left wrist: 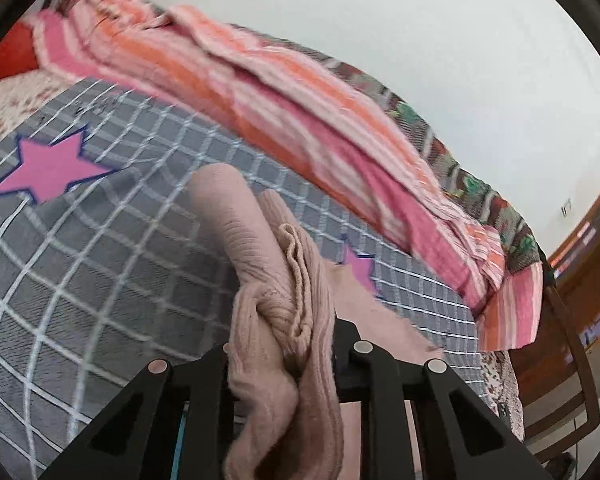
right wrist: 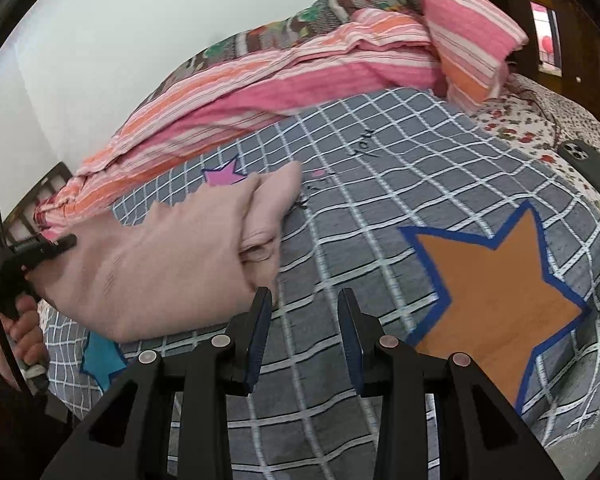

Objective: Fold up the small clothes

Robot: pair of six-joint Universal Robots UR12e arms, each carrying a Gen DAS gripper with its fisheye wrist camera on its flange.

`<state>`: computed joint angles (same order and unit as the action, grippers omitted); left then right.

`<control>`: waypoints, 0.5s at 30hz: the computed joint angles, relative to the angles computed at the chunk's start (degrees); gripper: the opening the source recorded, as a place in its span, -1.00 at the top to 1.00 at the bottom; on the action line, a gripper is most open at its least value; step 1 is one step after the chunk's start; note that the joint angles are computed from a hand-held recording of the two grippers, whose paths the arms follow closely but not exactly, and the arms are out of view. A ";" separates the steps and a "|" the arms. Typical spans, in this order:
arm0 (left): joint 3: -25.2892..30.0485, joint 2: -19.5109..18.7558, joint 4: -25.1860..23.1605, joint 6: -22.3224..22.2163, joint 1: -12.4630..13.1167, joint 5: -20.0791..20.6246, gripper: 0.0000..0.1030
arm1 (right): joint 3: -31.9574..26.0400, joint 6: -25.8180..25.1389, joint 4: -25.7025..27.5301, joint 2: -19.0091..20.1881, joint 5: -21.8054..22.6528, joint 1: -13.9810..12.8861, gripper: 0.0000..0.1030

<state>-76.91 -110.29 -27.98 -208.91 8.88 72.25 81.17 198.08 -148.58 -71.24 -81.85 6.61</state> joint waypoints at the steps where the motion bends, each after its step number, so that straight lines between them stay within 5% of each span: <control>1: 0.92 -0.28 -0.48 0.43 -0.38 -0.33 0.63 | 0.25 0.66 -0.38 -0.17 0.22 -0.35 0.34; 8: 8.86 -3.78 -5.80 4.92 -4.83 -0.16 0.63 | 1.70 3.00 -1.37 -1.32 -0.89 -1.67 0.34; 15: 10.39 -6.62 -9.53 7.69 -9.43 -3.48 0.63 | 3.21 3.48 1.61 -2.24 -1.95 -2.01 0.34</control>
<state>-66.52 -116.91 -37.51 -201.22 -0.55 68.76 84.38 201.56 -146.97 -73.48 -83.80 4.60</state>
